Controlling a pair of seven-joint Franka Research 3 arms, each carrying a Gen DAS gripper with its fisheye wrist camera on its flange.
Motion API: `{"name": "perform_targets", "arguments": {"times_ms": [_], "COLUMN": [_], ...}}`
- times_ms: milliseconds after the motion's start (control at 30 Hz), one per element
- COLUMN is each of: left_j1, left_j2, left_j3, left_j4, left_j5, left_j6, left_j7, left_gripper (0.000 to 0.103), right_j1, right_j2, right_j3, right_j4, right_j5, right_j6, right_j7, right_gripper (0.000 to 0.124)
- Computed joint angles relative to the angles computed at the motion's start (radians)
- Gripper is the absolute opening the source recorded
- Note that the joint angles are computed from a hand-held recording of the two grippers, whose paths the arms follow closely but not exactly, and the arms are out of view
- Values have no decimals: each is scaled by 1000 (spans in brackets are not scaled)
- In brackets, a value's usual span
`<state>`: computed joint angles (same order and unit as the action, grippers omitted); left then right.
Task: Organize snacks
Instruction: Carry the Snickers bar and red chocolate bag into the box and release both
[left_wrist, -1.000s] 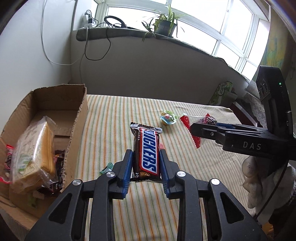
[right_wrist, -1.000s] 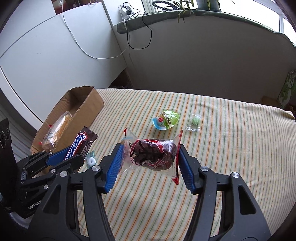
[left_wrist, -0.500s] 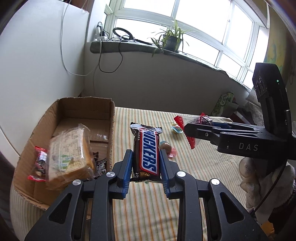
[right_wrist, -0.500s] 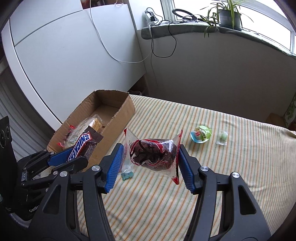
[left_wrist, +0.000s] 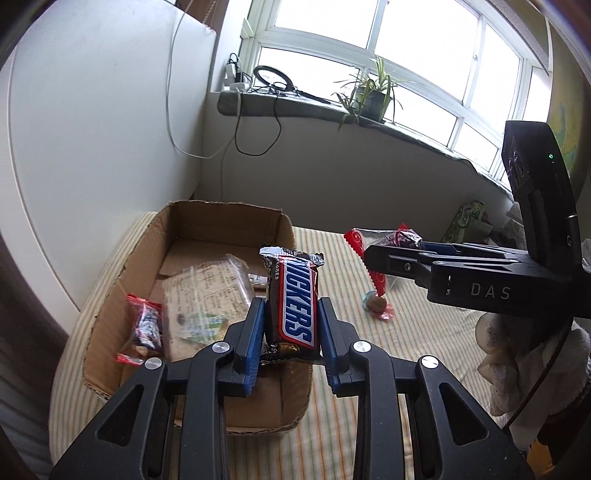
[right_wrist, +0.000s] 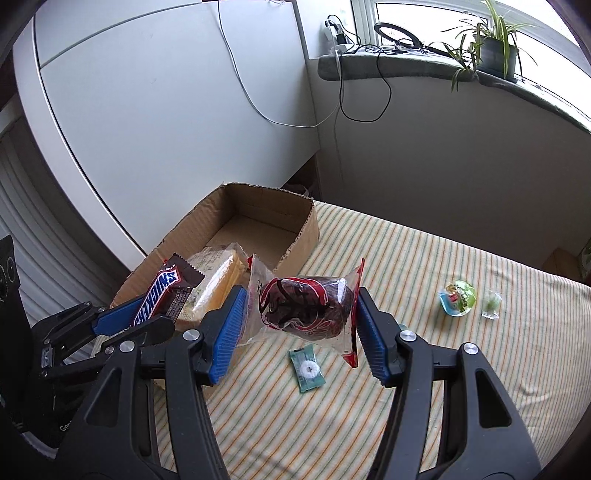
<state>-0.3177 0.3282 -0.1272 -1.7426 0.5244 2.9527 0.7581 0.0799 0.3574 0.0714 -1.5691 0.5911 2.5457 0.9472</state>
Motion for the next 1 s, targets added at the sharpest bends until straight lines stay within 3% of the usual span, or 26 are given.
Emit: {"name": "perform_targets", "arguments": {"times_ms": [633, 1000], "left_j1": [64, 61], "left_j2": [14, 19], "left_j3": [10, 21], "left_j4": [-13, -18], "left_j5": [-58, -64], "left_j6": [0, 1], "left_j7": [20, 7], "left_gripper": [27, 27], "right_j1": [55, 63], "right_j2": [203, 228], "right_j3": [26, 33], "right_j4": [265, 296], "right_j5": [-109, -125], "right_j6": [-84, -96], "right_j7": [94, 103], "right_gripper": [61, 62]}}
